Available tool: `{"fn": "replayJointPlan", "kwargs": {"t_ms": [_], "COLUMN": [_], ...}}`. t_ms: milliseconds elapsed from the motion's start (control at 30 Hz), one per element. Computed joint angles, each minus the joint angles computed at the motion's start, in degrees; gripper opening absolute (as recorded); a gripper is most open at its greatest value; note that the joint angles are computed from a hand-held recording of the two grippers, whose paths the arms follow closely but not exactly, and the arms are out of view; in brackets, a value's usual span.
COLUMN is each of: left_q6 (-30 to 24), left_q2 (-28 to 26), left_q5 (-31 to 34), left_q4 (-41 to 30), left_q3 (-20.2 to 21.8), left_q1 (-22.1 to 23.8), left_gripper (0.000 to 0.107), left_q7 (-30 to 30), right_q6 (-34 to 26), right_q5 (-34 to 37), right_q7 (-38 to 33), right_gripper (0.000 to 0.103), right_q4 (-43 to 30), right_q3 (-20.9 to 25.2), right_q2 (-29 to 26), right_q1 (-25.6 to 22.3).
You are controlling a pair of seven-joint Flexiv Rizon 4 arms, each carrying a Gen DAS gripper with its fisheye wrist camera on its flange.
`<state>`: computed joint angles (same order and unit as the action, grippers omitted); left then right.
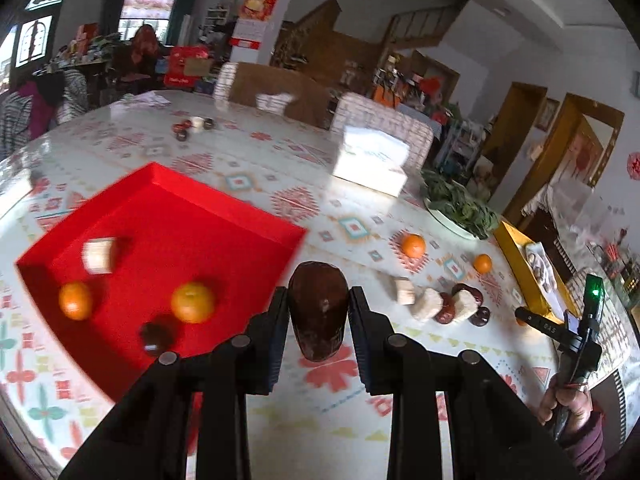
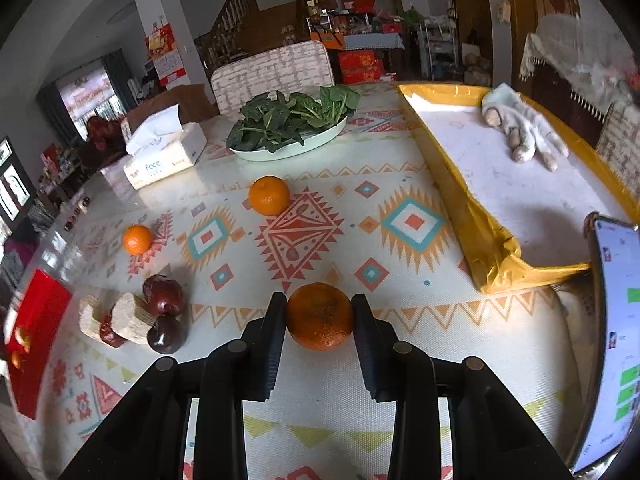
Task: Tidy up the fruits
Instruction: 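Carry the red date and orange into the red tray and open both tools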
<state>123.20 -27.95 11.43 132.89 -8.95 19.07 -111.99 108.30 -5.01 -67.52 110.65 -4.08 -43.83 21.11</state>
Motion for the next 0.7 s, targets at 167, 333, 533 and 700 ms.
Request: {"fn": "replayJointPlan", "kwargs": {"t_ms": [167,333,533,700], "left_q6": [2.8,4.8,4.5,0.3], "left_q2": [0.4,-0.5,0.2,1.7], "left_q5": [3.3,6.7,9.3,11.7], "left_q4": [2.9,4.0,5.0,2.9], "left_q3": [0.2,0.1,1.0,-0.2], "left_q1": [5.2,9.5,13.8,18.9], "left_gripper": [0.029,0.029,0.029,0.029], "left_q7": [-2.5,-5.4,-7.1,-6.7], "right_q6": [0.3,0.7,0.4,-3.5], "right_q5": [-1.6,-2.9,-6.1,-16.3], "right_q7": [0.3,-1.9,-4.9,-4.5], "right_gripper": [0.036,0.036,0.036,0.036], "right_q4": [2.2,3.7,2.5,-2.7], "right_q3": [5.0,4.5,8.2,22.9], "right_q2": [2.6,6.5,9.2,6.0], "right_q1": [-2.1,3.1,6.8,-1.4]}}
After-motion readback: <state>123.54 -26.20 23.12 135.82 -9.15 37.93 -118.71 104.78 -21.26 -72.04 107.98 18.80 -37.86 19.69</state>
